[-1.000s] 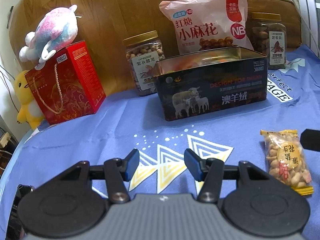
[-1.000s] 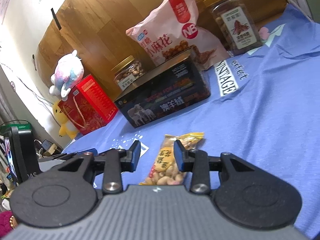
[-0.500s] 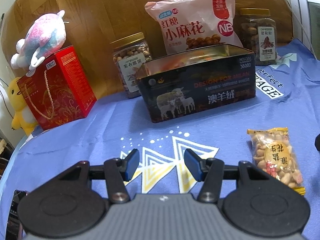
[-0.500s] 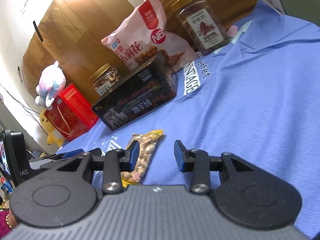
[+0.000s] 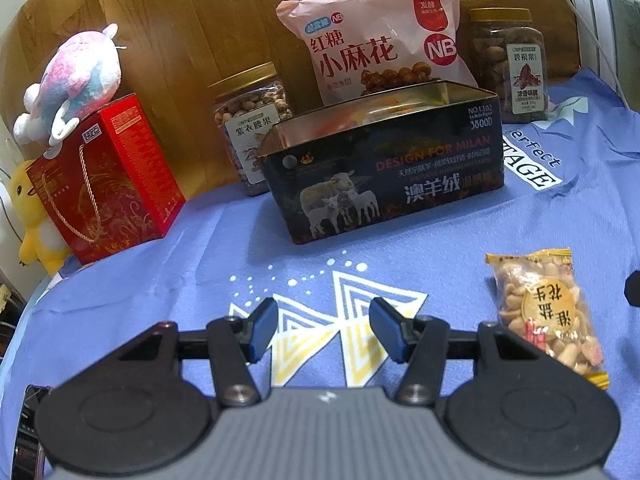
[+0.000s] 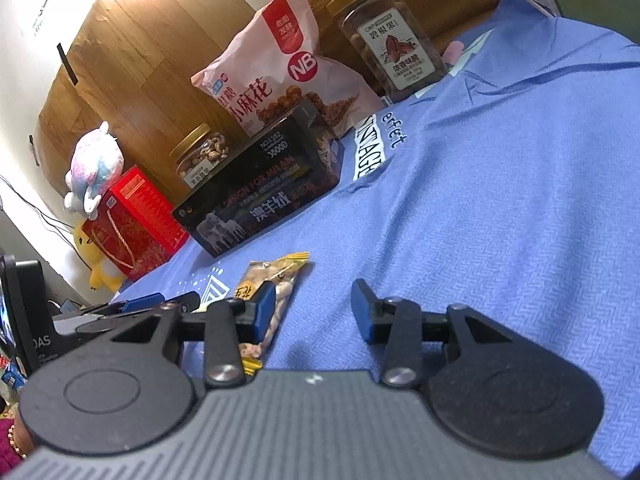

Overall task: Organize snacks
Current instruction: 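Move the left gripper toward the clear peanut bag with yellow label, then grasp the peanut bag with the left gripper and lift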

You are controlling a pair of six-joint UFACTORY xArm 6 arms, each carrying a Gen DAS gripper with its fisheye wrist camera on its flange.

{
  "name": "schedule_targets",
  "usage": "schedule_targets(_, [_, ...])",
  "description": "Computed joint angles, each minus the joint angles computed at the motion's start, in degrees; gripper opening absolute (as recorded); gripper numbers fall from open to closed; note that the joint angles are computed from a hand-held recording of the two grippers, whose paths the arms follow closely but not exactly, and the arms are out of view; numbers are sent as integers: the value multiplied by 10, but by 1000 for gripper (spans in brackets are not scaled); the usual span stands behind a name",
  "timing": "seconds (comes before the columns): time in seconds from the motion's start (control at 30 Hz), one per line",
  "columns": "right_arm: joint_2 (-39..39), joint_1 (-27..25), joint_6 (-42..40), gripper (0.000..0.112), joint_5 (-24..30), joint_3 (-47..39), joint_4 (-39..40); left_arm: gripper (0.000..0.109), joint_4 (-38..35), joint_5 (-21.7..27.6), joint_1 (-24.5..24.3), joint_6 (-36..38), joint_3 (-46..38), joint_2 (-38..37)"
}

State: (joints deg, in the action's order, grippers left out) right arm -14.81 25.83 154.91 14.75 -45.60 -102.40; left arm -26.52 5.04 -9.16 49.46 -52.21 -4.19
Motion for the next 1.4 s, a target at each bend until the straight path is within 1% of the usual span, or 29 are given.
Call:
schedule_targets(0.13, [2, 0, -6, 46, -1, -1, -1, 53, -2, -1, -1, 4, -1, 2])
schedule_targets(0.2, [4, 1, -18, 49, -1, -4, 2, 53, -4, -1, -2, 5, -2, 4])
schedule_targets(0.4, [20, 8, -124, 52, -10, -19, 45, 53, -2, 3, -2, 2, -5, 7])
schedule_targets(0.47, [26, 13, -164, 58, -13, -26, 59, 54, -6, 6, -2, 4, -6, 8])
schedule_targets(0.53, [33, 19, -210, 59, -10, -32, 81, 54, -12, 16, -1, 8, -11, 10])
schedule_targets(0.6, [39, 23, -249, 59, -7, -36, 101, 54, -27, 37, 2, 18, -20, 12])
schedule_targets(0.67, [45, 23, -265, 59, -14, -42, 105, 54, -63, 90, 10, 41, -38, 13])
schedule_targets(0.73, [52, 22, -275, 59, -22, -50, 107, 54, -95, 163, 25, 54, -62, 13])
schedule_targets(0.8, [59, 22, -291, 60, -24, -55, 114, 54, -129, 222, 39, 76, -80, 15])
schedule_targets(0.87, [63, 22, -295, 65, -27, -60, 114, 55, -162, 299, 57, 102, -104, 18])
schedule_targets(0.93, [66, 24, -302, 66, -26, -63, 117, 56, -180, 377, 75, 113, -130, 29])
schedule_targets(0.97, [67, 24, -305, 66, -26, -64, 119, 57, -187, 407, 81, 119, -141, 34])
schedule_targets(1.07, [72, 29, -326, 67, -19, -69, 132, 58, -196, 437, 83, 132, -152, 41])
schedule_targets(1.13, [77, 36, -370, 70, -9, -73, 158, 58, -199, 465, 86, 129, -166, 48])
schedule_targets(1.2, [83, 47, -440, 73, 9, -79, 200, 58, -204, 495, 90, 124, -181, 57])
schedule_targets(1.27, [89, 63, -503, 73, 40, -85, 234, 58, -214, 555, 102, 118, -207, 72])
schedule_targets(1.33, [92, 73, -538, 73, 60, -88, 249, 58, -222, 636, 117, 107, -245, 98])
schedule_targets(1.37, [92, 74, -546, 73, 63, -88, 252, 58, -223, 660, 119, 107, -253, 105])
schedule_targets(1.4, [91, 74, -547, 73, 63, -86, 251, 56, -223, 659, 116, 116, -246, 101])
